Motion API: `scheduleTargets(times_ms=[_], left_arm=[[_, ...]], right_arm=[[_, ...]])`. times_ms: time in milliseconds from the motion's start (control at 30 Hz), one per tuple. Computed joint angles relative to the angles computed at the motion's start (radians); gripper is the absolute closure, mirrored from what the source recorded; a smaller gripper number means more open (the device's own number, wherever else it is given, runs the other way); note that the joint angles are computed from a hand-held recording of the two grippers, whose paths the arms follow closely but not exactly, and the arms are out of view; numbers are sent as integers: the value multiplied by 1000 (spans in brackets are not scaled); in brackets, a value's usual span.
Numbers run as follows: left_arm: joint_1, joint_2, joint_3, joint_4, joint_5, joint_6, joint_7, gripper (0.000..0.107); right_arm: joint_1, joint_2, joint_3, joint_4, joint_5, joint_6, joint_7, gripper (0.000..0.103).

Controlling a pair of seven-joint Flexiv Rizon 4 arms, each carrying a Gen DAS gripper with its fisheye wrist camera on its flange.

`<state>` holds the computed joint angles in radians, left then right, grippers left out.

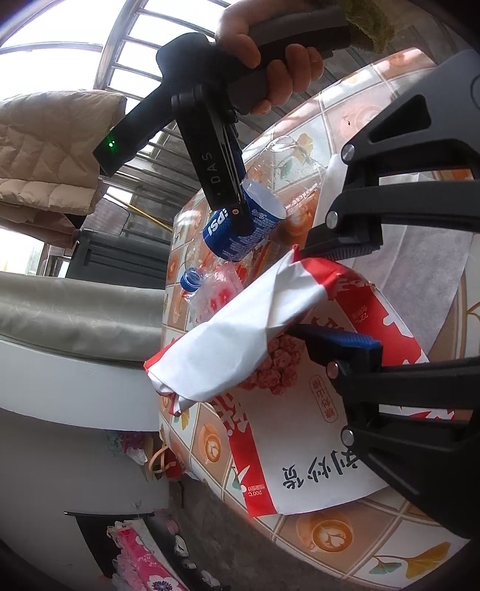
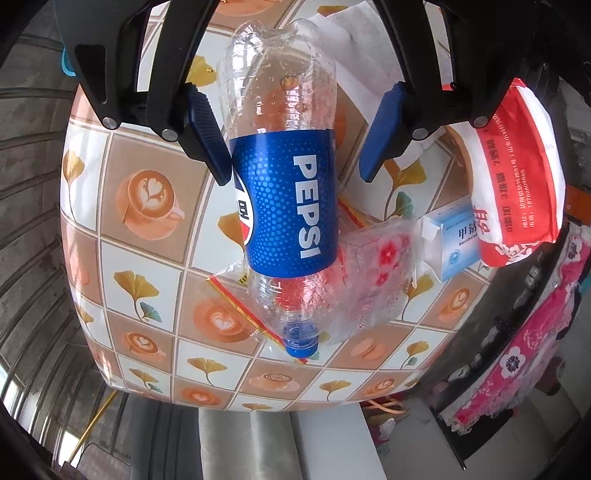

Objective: Collect trash
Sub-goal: 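Grasp the red-white snack bag with the left gripper while the right grasps the Pepsi bottle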

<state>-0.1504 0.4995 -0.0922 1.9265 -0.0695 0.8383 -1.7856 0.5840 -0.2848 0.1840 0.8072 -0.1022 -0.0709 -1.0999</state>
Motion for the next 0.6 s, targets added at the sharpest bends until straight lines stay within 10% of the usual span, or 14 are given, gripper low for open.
scheduleTargets(times_ms=[600], left_arm=[[20, 75, 2, -10, 24, 26, 46, 80]], right_arm=[[3, 52, -6, 81, -65, 59, 75, 47]])
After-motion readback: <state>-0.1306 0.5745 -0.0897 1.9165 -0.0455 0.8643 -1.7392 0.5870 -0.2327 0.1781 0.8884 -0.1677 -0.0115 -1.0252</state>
